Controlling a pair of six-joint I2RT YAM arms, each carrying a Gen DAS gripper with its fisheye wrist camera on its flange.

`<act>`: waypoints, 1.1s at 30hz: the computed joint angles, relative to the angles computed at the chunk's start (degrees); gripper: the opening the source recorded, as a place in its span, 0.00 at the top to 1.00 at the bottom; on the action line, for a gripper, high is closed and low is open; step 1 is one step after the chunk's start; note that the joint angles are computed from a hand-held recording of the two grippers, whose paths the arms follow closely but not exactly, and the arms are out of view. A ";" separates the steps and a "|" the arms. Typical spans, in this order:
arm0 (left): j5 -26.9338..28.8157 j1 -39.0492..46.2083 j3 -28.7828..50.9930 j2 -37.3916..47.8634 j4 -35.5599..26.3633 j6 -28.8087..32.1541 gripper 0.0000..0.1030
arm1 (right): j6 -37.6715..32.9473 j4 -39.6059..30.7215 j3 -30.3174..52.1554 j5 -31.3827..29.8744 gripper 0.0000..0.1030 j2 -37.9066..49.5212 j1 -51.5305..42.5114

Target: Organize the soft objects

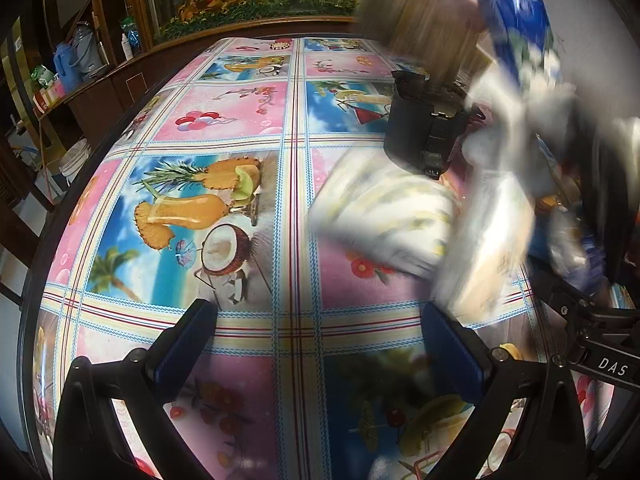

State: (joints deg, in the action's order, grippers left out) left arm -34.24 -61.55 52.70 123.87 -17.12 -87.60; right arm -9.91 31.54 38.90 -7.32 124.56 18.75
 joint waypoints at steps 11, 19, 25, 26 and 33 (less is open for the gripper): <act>-0.03 -0.19 0.30 0.04 -0.36 -0.21 0.00 | -0.41 0.61 0.45 -0.27 0.00 1.12 -0.48; -0.10 -0.27 0.19 -0.03 -0.32 -0.28 0.00 | -0.75 0.07 0.54 -0.50 0.00 0.75 -0.88; -0.13 -0.33 0.15 -0.02 -0.29 -0.33 0.00 | -0.66 0.10 0.53 -0.41 0.00 0.75 -0.75; -0.14 -0.35 0.14 -0.03 -0.30 -0.35 0.00 | -0.72 0.12 0.52 -0.46 0.00 0.77 -0.83; -0.17 -0.38 0.12 -0.05 -0.32 -0.38 0.00 | -0.75 0.16 0.52 -0.48 0.00 0.80 -0.86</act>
State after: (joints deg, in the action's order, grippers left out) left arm -34.40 -61.94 52.83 123.83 -17.44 -87.97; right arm -10.66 31.71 39.41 -7.80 125.36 17.89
